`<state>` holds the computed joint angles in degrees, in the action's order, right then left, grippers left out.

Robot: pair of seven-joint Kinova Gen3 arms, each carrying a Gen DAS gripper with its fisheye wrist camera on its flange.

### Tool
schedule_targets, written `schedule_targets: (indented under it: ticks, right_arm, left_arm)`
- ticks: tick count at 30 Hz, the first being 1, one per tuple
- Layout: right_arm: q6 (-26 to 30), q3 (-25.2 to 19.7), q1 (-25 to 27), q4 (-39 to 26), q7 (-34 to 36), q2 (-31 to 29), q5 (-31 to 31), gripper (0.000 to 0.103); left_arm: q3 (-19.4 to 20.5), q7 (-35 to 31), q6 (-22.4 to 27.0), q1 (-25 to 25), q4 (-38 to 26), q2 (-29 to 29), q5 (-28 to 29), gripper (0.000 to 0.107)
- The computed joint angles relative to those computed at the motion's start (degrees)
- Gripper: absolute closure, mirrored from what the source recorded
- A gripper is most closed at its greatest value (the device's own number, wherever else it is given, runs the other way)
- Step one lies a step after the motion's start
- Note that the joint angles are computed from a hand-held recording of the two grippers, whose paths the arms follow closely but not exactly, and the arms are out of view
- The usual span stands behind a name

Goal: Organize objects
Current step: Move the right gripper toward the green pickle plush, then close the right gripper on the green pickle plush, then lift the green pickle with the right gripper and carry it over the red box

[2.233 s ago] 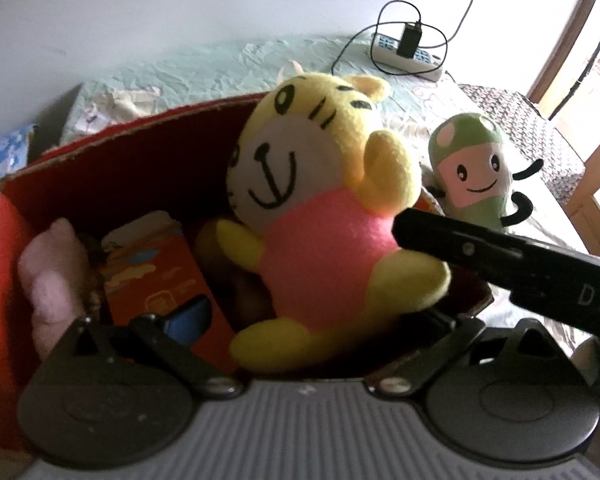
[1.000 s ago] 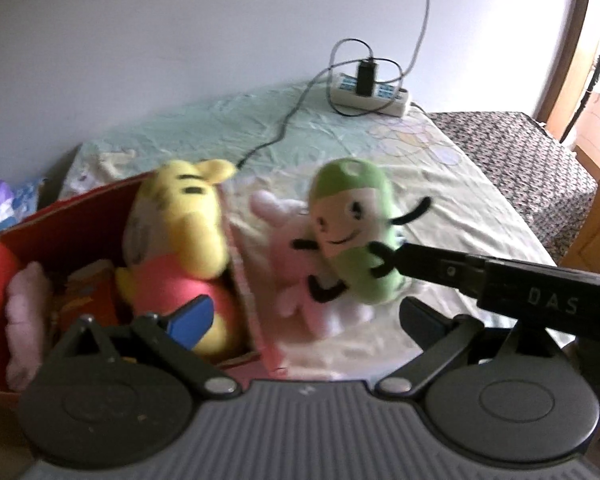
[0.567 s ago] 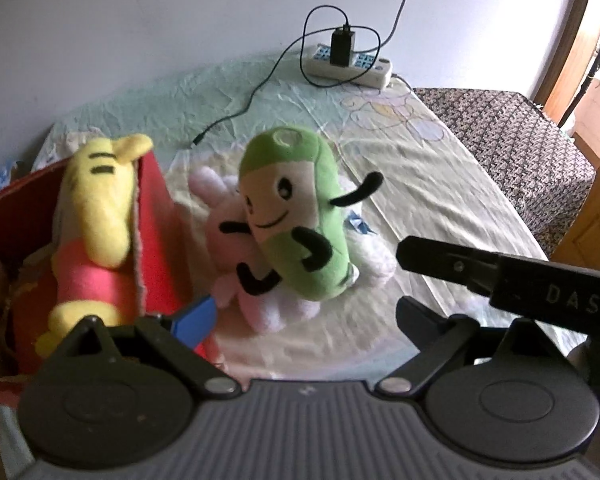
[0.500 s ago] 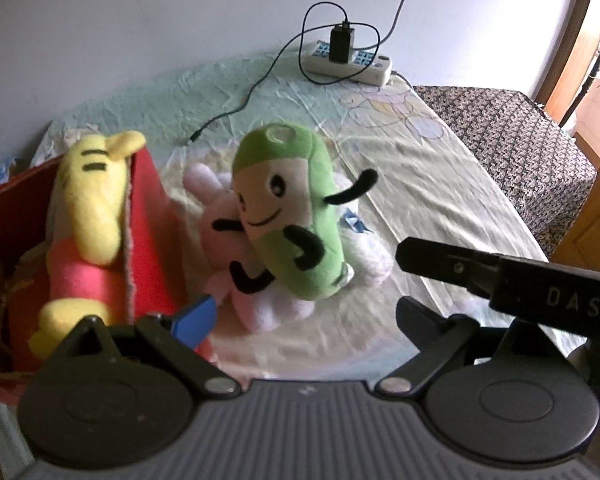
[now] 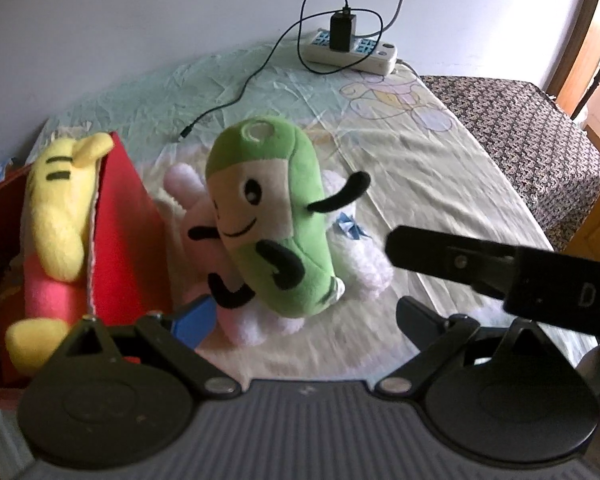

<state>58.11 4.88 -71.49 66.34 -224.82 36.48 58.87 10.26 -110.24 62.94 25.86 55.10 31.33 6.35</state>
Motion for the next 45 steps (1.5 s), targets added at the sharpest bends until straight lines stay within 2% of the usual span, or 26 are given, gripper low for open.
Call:
schedule_targets:
  ticks: [3,6,10,13,23,27,28,29,35,45]
  right_arm:
    - [-1.5,-0.2,1.1,-0.1,1.1,0.1,-0.4,0.060]
    - [-3.1,0.0,2.0,-0.1,1.5,0.2,-0.7,0.053]
    - [-5.4,0.0,3.7,-0.6,3.7,0.7,-2.3,0.050]
    - [-6.8,0.5,4.6,-0.8,5.5,1.1,-3.2,0.045]
    - [-14.3,3.6,6.1,-0.1,7.7,2.4,-3.4,0.045]
    - [-18.6,5.5,5.7,2.7,3.4,1.8,-2.0,0.046]
    - [-20.5,6.1,5.5,4.2,1.3,1.3,-0.8,0.052]
    - [-21.4,6.5,5.3,5.0,0.1,1.0,-0.1,0.053]
    - [-20.4,6.2,4.4,6.1,-2.4,-0.1,1.5,0.055]
    - [-11.8,2.9,1.6,4.2,-2.4,-0.9,3.6,0.055]
  left_arm:
    - [-0.1,0.5,0.7,0.2,-1.2,1.1,0.0,0.011]
    - [-0.3,1.1,1.6,0.5,-3.0,2.5,-0.3,0.011]
    - [0.2,0.4,0.3,-0.4,-2.9,3.2,1.1,0.011]
    - [0.7,0.0,-0.3,-1.3,-3.5,4.3,2.6,0.019]
    - [0.5,-0.4,0.7,-1.3,-7.8,8.4,3.7,0.040]
    - [0.3,-0.5,0.2,-1.1,-8.3,8.9,3.5,0.040]
    - [0.2,-0.4,0.2,-1.0,-8.4,8.9,3.5,0.041]
    - [0.3,-0.4,0.2,-1.0,-8.4,8.9,3.6,0.041]
    - [0.7,-1.2,0.0,-1.3,-7.3,8.1,4.1,0.043]
    - [2.1,-4.5,-3.1,-2.7,0.1,3.0,6.2,0.043]
